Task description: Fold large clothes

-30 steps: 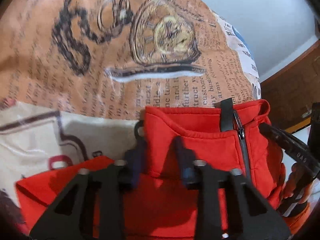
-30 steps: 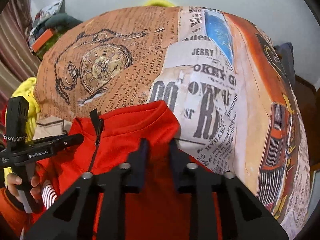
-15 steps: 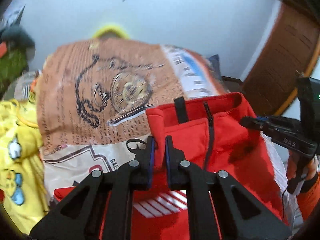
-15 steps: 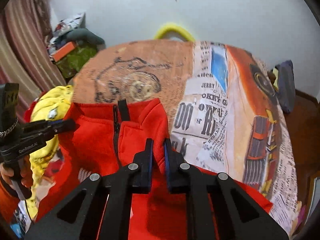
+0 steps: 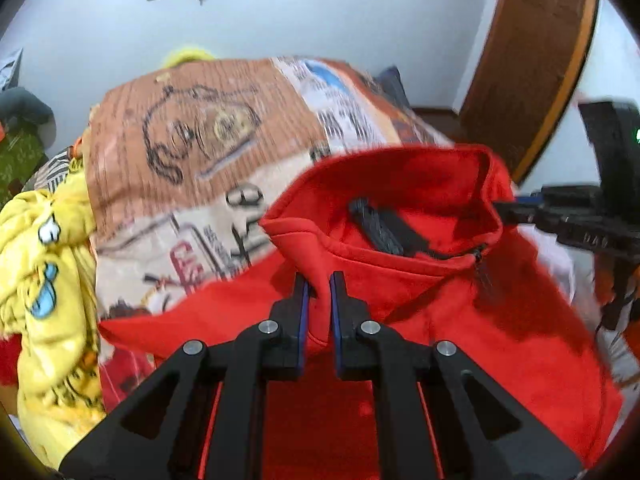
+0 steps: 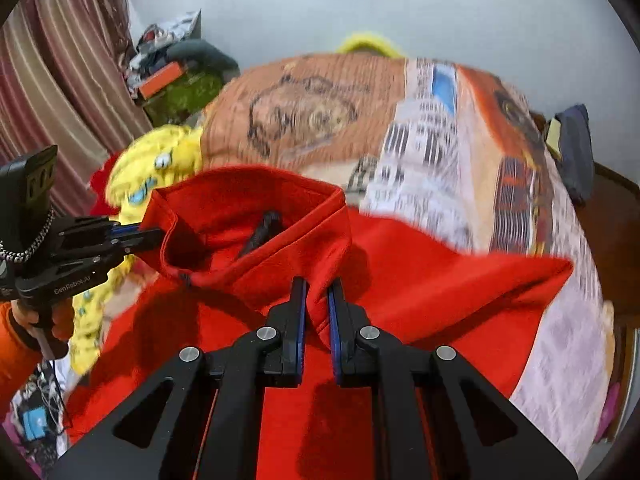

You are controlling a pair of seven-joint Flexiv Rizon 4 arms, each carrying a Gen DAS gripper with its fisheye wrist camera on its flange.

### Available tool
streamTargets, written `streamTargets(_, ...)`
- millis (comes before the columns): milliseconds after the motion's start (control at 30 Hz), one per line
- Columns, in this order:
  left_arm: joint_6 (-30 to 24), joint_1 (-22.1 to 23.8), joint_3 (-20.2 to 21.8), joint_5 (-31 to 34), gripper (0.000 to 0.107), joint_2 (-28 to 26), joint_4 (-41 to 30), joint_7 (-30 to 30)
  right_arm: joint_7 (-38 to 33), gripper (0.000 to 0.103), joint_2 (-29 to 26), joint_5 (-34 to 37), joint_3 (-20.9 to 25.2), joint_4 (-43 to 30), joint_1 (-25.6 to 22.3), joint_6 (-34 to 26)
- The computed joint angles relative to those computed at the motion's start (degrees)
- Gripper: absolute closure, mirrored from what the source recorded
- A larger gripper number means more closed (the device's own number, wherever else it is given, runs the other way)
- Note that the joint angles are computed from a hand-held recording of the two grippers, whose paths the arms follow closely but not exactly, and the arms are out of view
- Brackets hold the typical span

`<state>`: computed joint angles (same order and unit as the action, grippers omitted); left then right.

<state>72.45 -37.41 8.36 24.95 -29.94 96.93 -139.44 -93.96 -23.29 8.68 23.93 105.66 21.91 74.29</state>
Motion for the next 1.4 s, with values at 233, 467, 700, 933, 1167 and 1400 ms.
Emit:
streamTargets(233,-5.6,-2.3,-1.8,-0.4,0.097,-3.5,0.0,1.1,3.7,0.094,-0.1,-3.2,-2.3,5.5,2.5,-0.5)
streamTargets(467,-8.1,-4.4,-1.2,3.1,0.081,-2.5,1.8,-2.5,4.6,0.088,1.0,-4.2,-2.0,7.5,1.5,-2.5)
streamTargets(700,-4.2,-1.3,-3.2,0.8,0.081,4.2,9.6,-2.9,1.2,0.087,6.3,-2.7,-1.2,10.9,-0.1,-4.6)
streamTargets(933,-6.6,1.6,-2.2,7.1,0.075,9.2,7.9,-7.7,-0.5,0.086,8.3,-0.4,-2.7,8.0,0.6,-1.4)
streamTargets(1167,-2.8,8.7,-7.2,-0.7,0.075,2.3,1.1,1.5,1.7,0.08,1.1,-0.8,-2.5,-1.5,2.0,-1.5)
streamTargets(1400,0.0,9.6,-10.7,-10.6,0.075,-4.5,-2.3,12.9,0.8,0.08,-5.4,0.7,-0.1,-6.9,1.4,-8.4)
